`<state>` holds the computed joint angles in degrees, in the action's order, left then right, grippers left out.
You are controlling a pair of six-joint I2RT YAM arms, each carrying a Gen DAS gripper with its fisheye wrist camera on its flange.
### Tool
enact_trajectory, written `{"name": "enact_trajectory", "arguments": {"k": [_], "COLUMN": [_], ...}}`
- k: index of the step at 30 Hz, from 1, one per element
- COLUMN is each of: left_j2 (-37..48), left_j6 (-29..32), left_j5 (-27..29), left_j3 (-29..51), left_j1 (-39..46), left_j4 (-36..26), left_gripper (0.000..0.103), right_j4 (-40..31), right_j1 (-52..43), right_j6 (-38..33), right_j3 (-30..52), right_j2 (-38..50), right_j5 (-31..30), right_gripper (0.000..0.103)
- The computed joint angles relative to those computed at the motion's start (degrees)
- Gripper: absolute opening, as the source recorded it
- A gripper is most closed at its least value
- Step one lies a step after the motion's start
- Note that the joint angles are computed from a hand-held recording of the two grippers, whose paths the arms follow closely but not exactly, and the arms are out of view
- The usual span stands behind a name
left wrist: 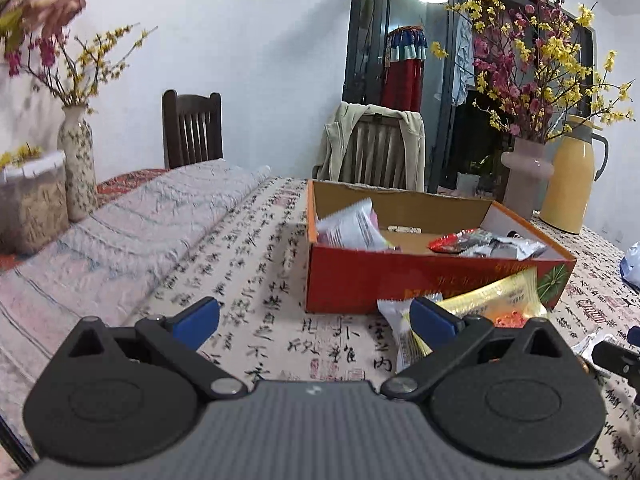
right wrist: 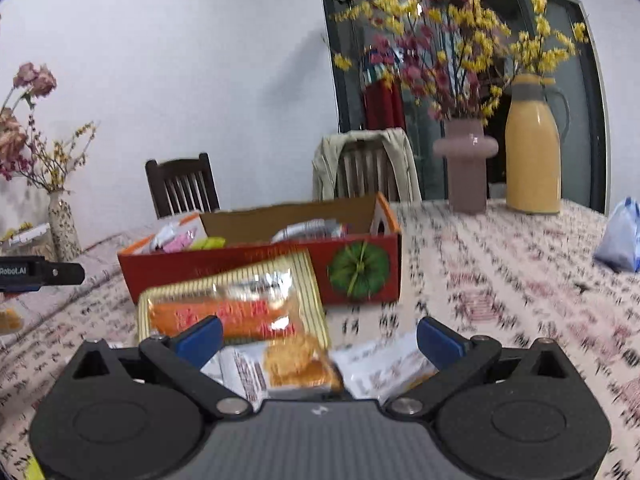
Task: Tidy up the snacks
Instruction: 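Move both tools back over the remaining snack pile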
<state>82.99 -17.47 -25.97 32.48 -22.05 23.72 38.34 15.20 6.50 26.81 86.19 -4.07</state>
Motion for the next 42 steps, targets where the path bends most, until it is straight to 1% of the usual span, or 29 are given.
{"name": "enact_trajectory", "arguments": {"k": [1, 3, 8, 16, 20, 22, 25, 26, 30, 34, 42], "left_j2": [1.1, 2.7, 2.5, 2.0, 1.5, 1.4, 1.4, 1.4, 1.0, 1.1, 1.5], "left_j6": [-0.1, -0.5, -0.7, 0.8, 1.5, 1.7, 1.7, 1.6, 1.7, 1.6, 1.6], "left_j5": [-0.2, 0.0, 1.8, 3.5, 4.9, 5.2, 5.1, 5.1, 5.9, 5.9, 6.1], "left_j3": [-0.3, -0.2, -1.4, -3.2, -4.4, -4.6, -4.6, -4.6, -4.9, -4.8, -4.5], "left_j1": [0.0, 0.2, 0.8, 0.5, 0.6, 0.6, 0.6, 0.6, 0.7, 0.7, 0.7], "left_j4": [1.3, 1.8, 4.3, 7.7, 9.6, 9.9, 10.0, 9.8, 10.1, 9.9, 9.6], "left_gripper": [0.103, 0.103, 0.103, 0.103, 0.103, 0.103, 0.103, 0.103, 0.103, 0.103, 0.103], "right_j4": [1.3, 1.0, 0.8, 0.2, 3.8, 5.7, 5.9, 5.9, 5.7, 5.0, 1.6], "right_j1": [-0.3, -0.5, -1.4, -0.5, -0.2, 0.1, 1.5, 1.6, 0.8, 0.8, 0.2], "right_j6": [0.1, 0.1, 1.1, 1.1, 0.0, -0.9, -2.3, -2.6, -2.3, -2.9, -4.0], "right_j3": [-0.2, -0.4, -0.2, 0.1, -1.7, -2.7, -3.2, -3.3, -3.3, -3.0, -1.4], "right_j2": [0.5, 0.7, 1.0, 0.5, 0.2, 0.0, -0.5, -0.6, -0.7, -0.8, -0.6], "right_j5": [-0.7, -1.7, -3.7, -2.1, -2.8, -2.8, 0.2, 0.3, -1.2, -1.4, -3.3], "right_gripper": [0.103, 0.103, 0.103, 0.103, 0.103, 0.103, 0.103, 0.103, 0.103, 0.103, 0.103]}}
